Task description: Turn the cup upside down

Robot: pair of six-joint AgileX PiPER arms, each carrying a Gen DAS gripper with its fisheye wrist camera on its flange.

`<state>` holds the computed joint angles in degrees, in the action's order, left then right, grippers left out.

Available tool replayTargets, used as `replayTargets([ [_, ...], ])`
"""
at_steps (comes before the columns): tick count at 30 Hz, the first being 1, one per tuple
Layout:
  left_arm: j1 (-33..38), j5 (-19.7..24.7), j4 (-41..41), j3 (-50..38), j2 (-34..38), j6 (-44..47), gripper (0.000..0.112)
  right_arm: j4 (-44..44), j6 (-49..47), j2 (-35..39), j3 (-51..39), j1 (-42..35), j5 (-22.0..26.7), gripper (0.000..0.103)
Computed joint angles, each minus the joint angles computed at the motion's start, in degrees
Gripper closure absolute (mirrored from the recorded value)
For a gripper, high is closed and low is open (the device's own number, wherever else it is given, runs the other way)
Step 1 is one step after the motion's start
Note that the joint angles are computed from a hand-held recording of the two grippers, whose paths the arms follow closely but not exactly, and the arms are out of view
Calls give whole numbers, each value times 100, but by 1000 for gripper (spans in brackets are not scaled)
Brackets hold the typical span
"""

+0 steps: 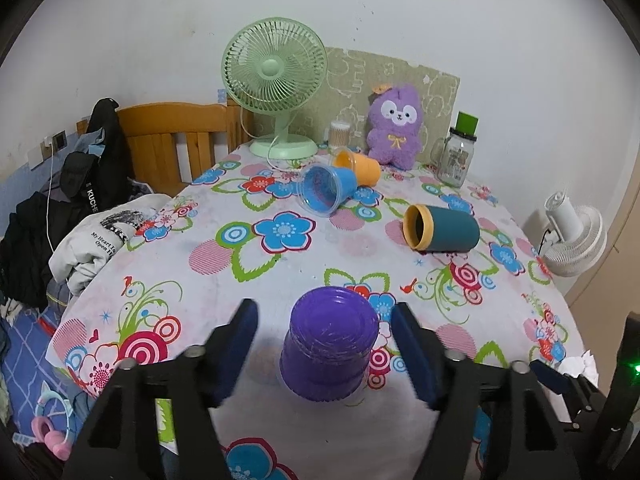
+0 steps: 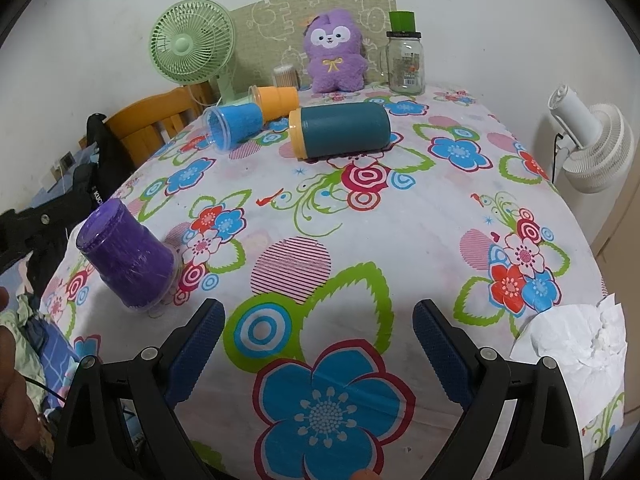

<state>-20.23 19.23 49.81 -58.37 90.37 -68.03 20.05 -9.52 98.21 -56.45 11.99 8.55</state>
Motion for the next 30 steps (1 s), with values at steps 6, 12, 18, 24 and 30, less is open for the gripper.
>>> replayTargets([
  [6, 1, 71, 242, 38, -121, -239, 24, -1444, 1367, -147, -120, 92, 58, 7],
  [12, 85, 88, 373, 108, -277, -383, 20, -3238, 3029, -336, -377, 278, 216, 7],
  [18, 209, 108, 468, 160, -466, -429, 19, -4278, 4069, -512, -611, 445, 379, 6],
  [24, 277, 65, 649, 272, -675, -561, 17, -5285, 5064, -709, -723, 672, 551, 1],
  [30, 363, 13, 442, 331, -758, -325, 16, -5708, 5467, -793, -776, 864, 681, 1],
])
